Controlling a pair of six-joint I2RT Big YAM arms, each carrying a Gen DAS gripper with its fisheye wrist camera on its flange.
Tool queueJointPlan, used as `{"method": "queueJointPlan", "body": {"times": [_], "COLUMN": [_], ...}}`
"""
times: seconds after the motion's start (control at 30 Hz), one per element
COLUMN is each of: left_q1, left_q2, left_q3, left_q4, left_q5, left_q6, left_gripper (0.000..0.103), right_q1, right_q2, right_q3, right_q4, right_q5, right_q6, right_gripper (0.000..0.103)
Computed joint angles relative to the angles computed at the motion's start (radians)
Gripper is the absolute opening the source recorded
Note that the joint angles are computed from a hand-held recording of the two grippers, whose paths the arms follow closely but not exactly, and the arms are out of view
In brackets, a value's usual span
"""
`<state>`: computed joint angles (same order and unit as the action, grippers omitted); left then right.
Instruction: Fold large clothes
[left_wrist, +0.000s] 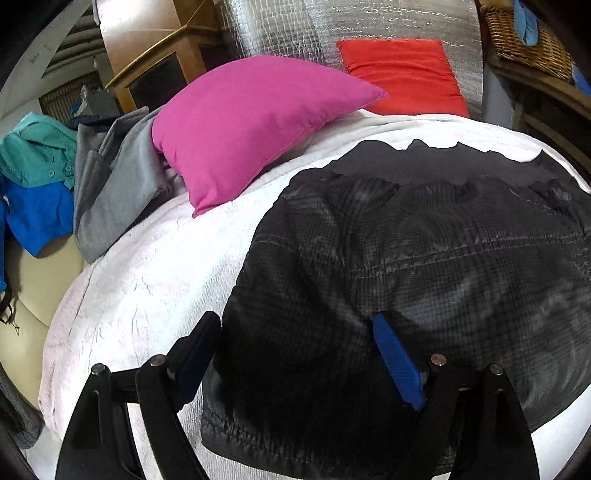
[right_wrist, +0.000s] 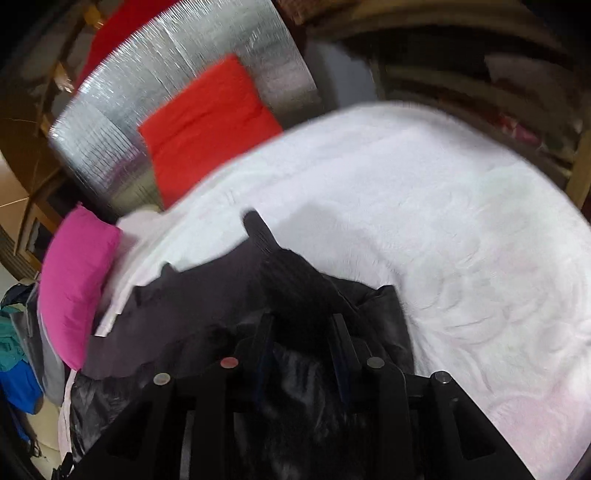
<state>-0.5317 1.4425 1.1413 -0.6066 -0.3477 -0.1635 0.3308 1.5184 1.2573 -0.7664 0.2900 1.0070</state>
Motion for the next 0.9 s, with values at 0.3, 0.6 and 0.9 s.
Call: {"method": "queueJointPlan", "body": {"times": [0.3,0.6,0.9], "left_q1": [-0.010,-0.011,0.107], "left_q2": [0.003,0.004,0.030], "left_q3": [-0.003,0.004,0.108], "left_q4": [0.017,-0.001,-0.022], "left_q5": [-0.026,-0.032,0.114], "left_q6": [0.029,0.033,-0.099], "left_gripper": [0.086,0.086,0.086], "right_q1": [0.005,0.090,0.231], "right_q2": [0.010,-0.055,-0.131], "right_q3": [0.016,0.028,-0.034], "right_q4": [-0.018,-0.091,-0.005], "right_q5": [0.011,0.092,0.063], "right_q6": [-0.006,0.018,0.036], "right_gripper": [0.035,0.048,0.048]}}
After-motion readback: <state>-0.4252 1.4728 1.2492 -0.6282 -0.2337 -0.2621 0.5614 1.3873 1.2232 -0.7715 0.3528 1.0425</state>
